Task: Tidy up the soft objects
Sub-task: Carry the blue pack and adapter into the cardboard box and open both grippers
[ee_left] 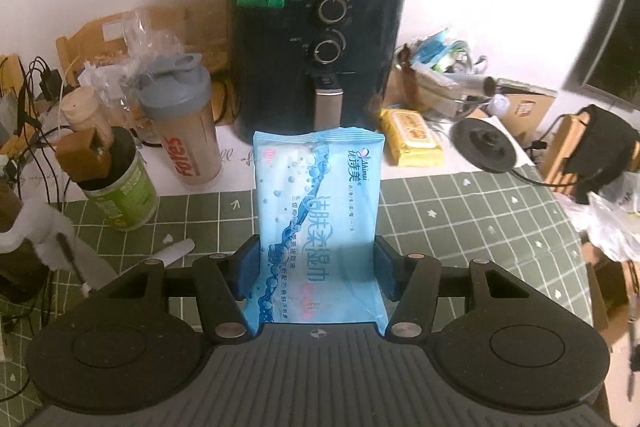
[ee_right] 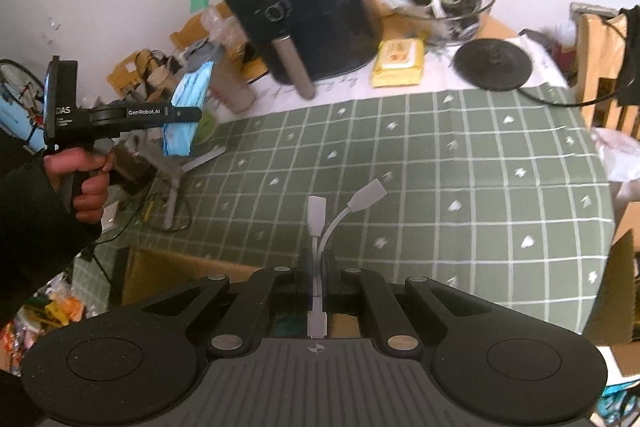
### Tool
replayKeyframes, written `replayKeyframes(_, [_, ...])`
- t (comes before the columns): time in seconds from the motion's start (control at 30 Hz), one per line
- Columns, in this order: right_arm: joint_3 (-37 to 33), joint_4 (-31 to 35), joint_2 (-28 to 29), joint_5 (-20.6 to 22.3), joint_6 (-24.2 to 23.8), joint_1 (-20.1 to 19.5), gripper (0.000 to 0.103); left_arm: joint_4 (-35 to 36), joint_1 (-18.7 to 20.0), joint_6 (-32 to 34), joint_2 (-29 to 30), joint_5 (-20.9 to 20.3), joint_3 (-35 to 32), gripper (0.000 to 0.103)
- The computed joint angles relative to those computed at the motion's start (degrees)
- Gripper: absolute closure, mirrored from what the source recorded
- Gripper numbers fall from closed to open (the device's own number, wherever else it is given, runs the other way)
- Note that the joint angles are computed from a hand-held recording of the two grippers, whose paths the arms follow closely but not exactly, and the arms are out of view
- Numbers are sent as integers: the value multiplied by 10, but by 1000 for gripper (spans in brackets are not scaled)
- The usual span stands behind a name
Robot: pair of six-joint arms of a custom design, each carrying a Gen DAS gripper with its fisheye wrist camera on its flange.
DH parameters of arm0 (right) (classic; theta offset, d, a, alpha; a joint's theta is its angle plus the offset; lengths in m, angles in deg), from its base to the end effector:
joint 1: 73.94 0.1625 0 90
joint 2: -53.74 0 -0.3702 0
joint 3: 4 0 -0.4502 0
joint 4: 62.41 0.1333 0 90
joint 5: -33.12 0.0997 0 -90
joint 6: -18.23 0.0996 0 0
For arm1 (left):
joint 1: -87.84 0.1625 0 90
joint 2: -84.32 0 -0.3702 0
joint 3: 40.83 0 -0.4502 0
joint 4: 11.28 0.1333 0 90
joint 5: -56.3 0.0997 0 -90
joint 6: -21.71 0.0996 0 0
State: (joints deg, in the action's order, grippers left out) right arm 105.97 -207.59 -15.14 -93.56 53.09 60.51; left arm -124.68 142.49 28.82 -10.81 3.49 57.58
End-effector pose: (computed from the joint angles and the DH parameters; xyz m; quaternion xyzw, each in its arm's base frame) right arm 0.4650 -0.3687 0.1587 0.0403 -0.9420 0.2889 0.1661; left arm -0.1530 -0.5502 0.4653 0.2860 0.8901 -0.2372 0.2641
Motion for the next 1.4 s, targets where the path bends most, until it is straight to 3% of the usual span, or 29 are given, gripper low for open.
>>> replayKeyframes(0.53, [-29,51,41,50,41,20,96,90,-21,-28,-107,-63,28,47])
replayKeyframes(0.57, [-30,53,44,45,45,22,91,95,-21,-31,-112,-67,29,47])
replayKeyframes(0.63, [-28,45,45,45,51,22,59,106,-23,-38,-122,-74,29,47])
replayKeyframes(0.67, [-27,38,47,38,51,26,26,112,-25,-42,-128,-76,30,47])
replayKeyframes(0.7, [-27,30,50,23,43,31,7,118,-26,-45,-132,-79,31,47])
replayKeyframes(0.73, [-28,27,52,13,36,35,5,124,-26,-48,-137,-83,31,47])
replayKeyframes(1.03, [-36,53,76,-70,11,61,0,177,-34,-74,-177,-100,40,47])
replayKeyframes(1.4, [-23,59,68,-101,62,72,0,232,-54,-77,-220,-131,62,47])
